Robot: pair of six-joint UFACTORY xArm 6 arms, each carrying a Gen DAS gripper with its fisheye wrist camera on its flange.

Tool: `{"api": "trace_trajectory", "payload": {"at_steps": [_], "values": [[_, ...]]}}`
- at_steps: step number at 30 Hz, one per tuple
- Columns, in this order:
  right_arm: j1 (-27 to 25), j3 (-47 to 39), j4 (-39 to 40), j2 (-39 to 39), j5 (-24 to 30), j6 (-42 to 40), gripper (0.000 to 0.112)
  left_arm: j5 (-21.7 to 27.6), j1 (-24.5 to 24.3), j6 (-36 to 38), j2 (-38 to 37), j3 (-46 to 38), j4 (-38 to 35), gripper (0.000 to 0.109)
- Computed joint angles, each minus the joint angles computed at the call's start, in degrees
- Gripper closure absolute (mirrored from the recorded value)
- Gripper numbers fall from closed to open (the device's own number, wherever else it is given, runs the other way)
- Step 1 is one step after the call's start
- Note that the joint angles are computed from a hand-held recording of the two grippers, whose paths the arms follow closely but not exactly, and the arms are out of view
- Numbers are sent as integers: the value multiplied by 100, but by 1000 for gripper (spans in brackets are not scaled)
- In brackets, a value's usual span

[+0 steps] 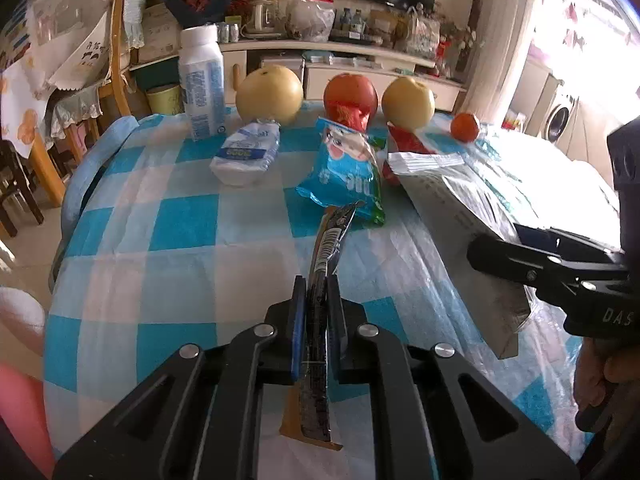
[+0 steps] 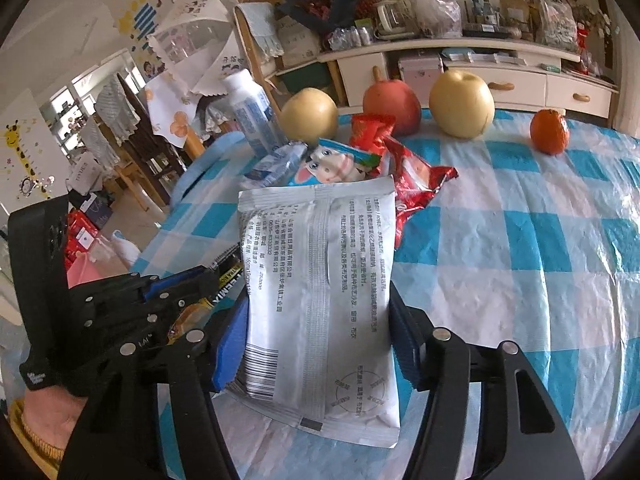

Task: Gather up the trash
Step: 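Grasp the brown snack stick with the left tool while the right tool grasps the white packet, then carry both items over the pink bucket and open both tools to drop them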

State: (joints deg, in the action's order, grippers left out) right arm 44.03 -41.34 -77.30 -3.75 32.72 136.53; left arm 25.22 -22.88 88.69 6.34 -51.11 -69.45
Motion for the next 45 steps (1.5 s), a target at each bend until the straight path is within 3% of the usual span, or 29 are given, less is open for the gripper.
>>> {"api": "trace_trajectory", "payload": {"at_steps": [12, 17, 19, 21, 25, 28, 30, 34, 38, 45], "values": [[456, -124, 36, -129, 488, -136, 50, 527, 471, 281, -359, 153, -191, 100], [574, -183, 153, -77, 598, -159, 50, 685, 574, 101, -292, 128, 203, 100], [592, -202, 205, -62, 636, -210, 50, 744, 521, 8, -272, 138, 434, 93], [602, -202, 214, -70, 651, -223, 50, 583, 374, 16, -256, 198, 503, 66], [600, -205, 246, -63, 624, -236, 50, 213, 75, -293, -59, 175, 773, 60], [586, -179, 294, -88, 585, -258, 50, -6, -90, -478, 50, 150, 836, 64], [592, -167, 291, -105, 593, -251, 50, -63, -145, -616, 63, 135, 882, 87], [617, -138, 222, -163, 648, -205, 50, -193, -163, -518, -10, 197, 585, 95], [667, -114, 148, -201, 708, -81, 50, 125, 74, -421, -158, 194, 342, 97], [689, -198, -108, -117, 493, 361, 50, 1122, 804, -414, -384, 25, -28, 97]]}}
